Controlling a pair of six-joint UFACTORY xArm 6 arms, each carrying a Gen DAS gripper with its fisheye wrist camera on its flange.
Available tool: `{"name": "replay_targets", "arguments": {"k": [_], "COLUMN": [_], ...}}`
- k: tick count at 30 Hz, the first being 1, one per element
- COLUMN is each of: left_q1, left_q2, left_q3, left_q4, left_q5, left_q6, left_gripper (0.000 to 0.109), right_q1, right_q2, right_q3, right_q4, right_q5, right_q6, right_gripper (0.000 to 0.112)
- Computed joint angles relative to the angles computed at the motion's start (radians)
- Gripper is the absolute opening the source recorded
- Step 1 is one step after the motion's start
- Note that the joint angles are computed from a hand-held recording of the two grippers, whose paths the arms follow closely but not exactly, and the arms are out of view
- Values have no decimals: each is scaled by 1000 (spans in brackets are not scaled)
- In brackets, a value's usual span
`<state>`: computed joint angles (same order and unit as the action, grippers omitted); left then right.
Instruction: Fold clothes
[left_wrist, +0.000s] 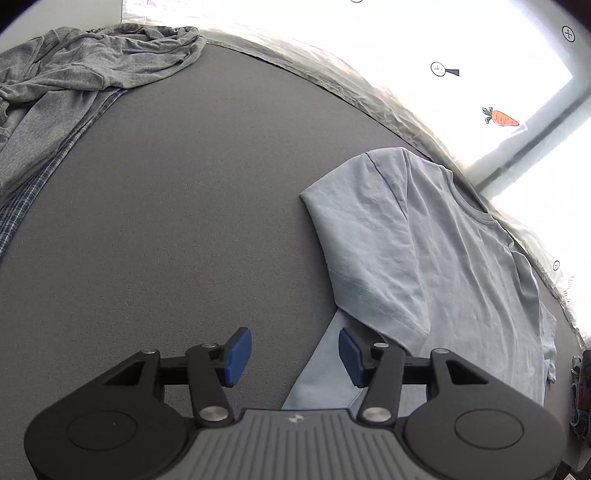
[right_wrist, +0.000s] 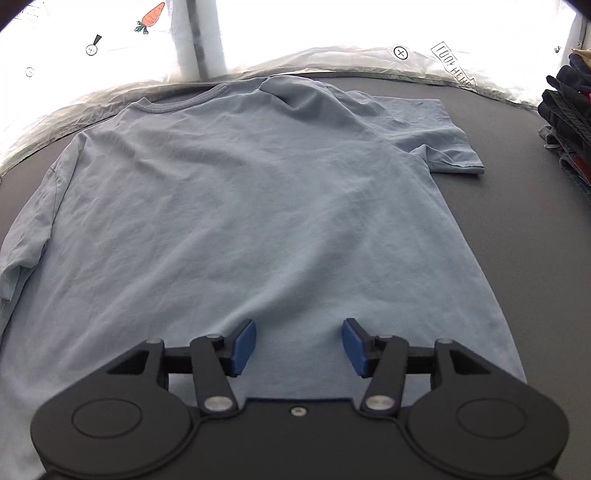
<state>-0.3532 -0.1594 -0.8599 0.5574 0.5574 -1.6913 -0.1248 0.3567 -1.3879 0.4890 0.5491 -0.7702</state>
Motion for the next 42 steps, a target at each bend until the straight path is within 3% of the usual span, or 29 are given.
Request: {"name": "replay_targets", "arguments": {"k": [4,6,12,14,15,17,18,20,24,30,31,33,35,36,38,42], "left_q1": [60,77,123,130,133,136,137,134,113,128,141,181,232,245,257,258], "left_q2": [109,158,259,282,291,299,301,293,262,315,323,302,235,218,205,224], "left_q3": [-55,-89,-156,-183,-195,-212,-219,-243,-320,-445,-448,-405,-302,-269,-229,-194], "left_q4": [-86,-119,-111,-102,-86,-42,-25,55,257,395,369,304,249,234,212,150], "left_q5": [-117,-141,-210,-203,-193,-179,-165,-96,156,501,516,465,309,263,206,102], "left_q6": [138,196,220,228,221,193,181,139,142,282,298,295,231,204,172,166], "left_gripper": [57,57,53,35,31,10,8,4,3,8,9,10,25,28,36,41], "right_q1": [28,40,55,55,55,55,58,58,57,55,56,56,55,54,55,55], "right_q2": [69,78,84,84,83,82,82,83,86,87,86,85,86,87,86,85], "right_q3": [-72,-75,-61,-59,-59,-57,-53,-55,-64,-65,-64,-62,-64,-66,-64,-60], "right_q4": [-30,-59,-65,-63,-62,-63,-65,-70,-82,-80,-80,-81,-81,-80,-81,-78], "right_q5": [-19,-33,-84,-87,-88,-92,-99,-96,-85,-84,-84,-85,-82,-81,-84,-87], "right_q6": [58,94,124,123,122,126,131,137,146,145,145,146,143,142,144,141], "right_gripper": [91,99,103,103,103,103,103,103,103,103,103,103,103,103,103,103]}}
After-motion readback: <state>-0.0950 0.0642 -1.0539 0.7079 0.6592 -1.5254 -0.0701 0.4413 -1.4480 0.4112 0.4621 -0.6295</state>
